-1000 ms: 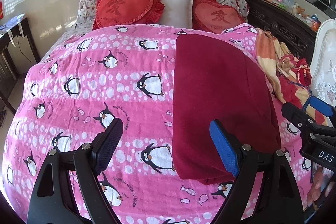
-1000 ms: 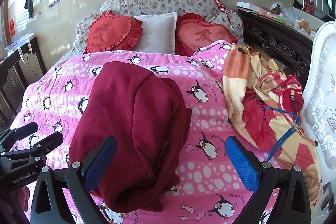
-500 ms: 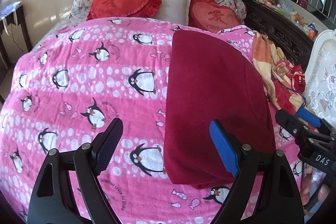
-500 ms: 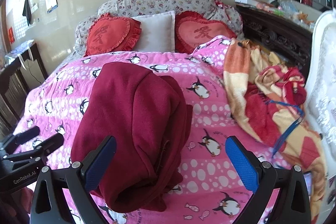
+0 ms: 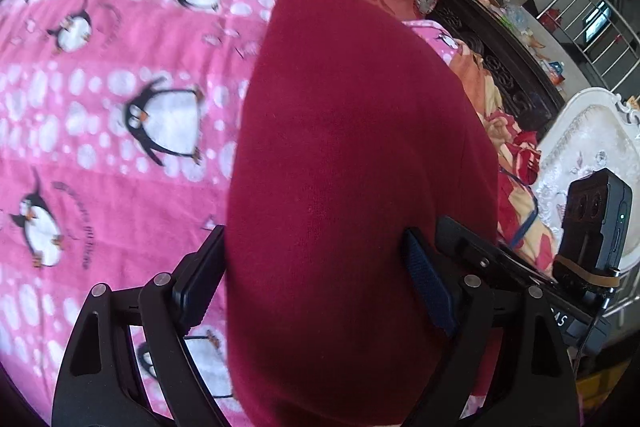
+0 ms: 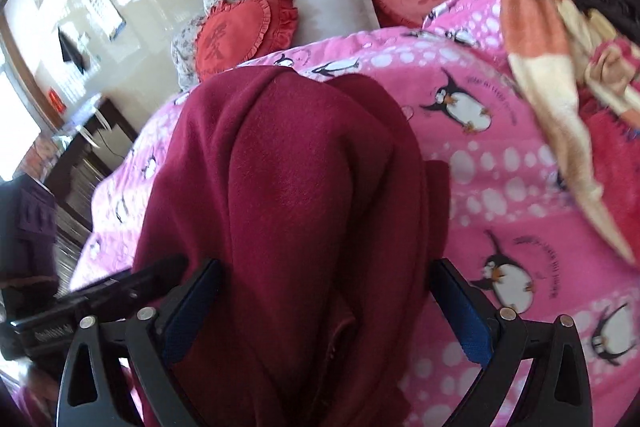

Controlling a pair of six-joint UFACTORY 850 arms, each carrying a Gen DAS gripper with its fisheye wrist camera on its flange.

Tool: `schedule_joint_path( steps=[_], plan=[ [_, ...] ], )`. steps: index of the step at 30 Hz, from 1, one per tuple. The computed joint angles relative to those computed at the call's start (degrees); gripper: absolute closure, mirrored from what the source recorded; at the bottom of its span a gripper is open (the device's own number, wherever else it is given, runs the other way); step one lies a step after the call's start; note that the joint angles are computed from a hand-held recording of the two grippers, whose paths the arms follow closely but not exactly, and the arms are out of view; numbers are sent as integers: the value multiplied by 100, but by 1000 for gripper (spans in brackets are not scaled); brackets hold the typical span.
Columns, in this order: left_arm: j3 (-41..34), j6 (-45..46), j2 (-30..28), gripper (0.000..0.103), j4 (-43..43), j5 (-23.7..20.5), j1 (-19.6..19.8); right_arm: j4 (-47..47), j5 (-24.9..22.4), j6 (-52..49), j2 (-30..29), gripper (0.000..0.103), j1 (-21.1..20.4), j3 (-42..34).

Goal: Fold small clothes

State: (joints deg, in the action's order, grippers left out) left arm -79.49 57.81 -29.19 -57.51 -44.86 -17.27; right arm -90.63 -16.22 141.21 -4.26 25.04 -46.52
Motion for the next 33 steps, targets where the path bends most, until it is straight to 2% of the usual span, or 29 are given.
schedule_joint_path(
  steps=[2, 4, 5, 6, 8, 15, 17, 19, 20, 22, 25, 26, 30, 33],
  plan=[
    [45, 139, 29, 24, -114, -24, 16, -316, -140, 279, -7, 33, 96, 2],
    [128, 285, 144, 38, -155, -135, 70, 159, -272, -326, 7, 46, 224, -97],
    [154, 314, 204, 41, -142, -209, 104, 264, -312, -470, 35, 51, 270, -129],
    [190, 368, 281, 45, -141, -318, 160, 223, -319, -453, 118, 54, 322, -128],
    [292, 454, 471, 47, -128, -535, 286, 135, -302, -345, 249, 60, 403, -121],
    [985, 427, 1368, 47, 478, -677, 848, -701, 119, 966, 483, 62, 878, -119],
    [1203, 271, 1498, 46, 787, -453, 934, -35, 240, 515, 331, 60, 1014, -207],
    [1456, 49, 1557, 46, 1198, -44, 905, 1164, 174, -657, 26, 57, 1092, -383],
    [1610, -34, 1629, 46, 1329, 245, 869, 1764, -60, -1257, -115, 57, 1170, -490],
    [2018, 394, 1932, 43, 965, 828, 889, 2633, -816, -2333, -233, 57, 1388, -708],
    [2277, 681, 2240, 42, 753, 1147, 878, 2596, -1499, -2590, 13, 57, 1654, -764],
    [2359, 809, 2323, 42, 665, 1249, 874, 2471, -1590, -2628, 98, 57, 1739, -774],
    [2537, 974, 2561, 40, 605, 1808, 802, 2413, -1376, -2918, 24, 57, 1904, -890],
    [2627, 892, 2684, 40, 628, 2152, 766, 3163, -1504, -3662, -406, 57, 1910, -1099]
  ],
)
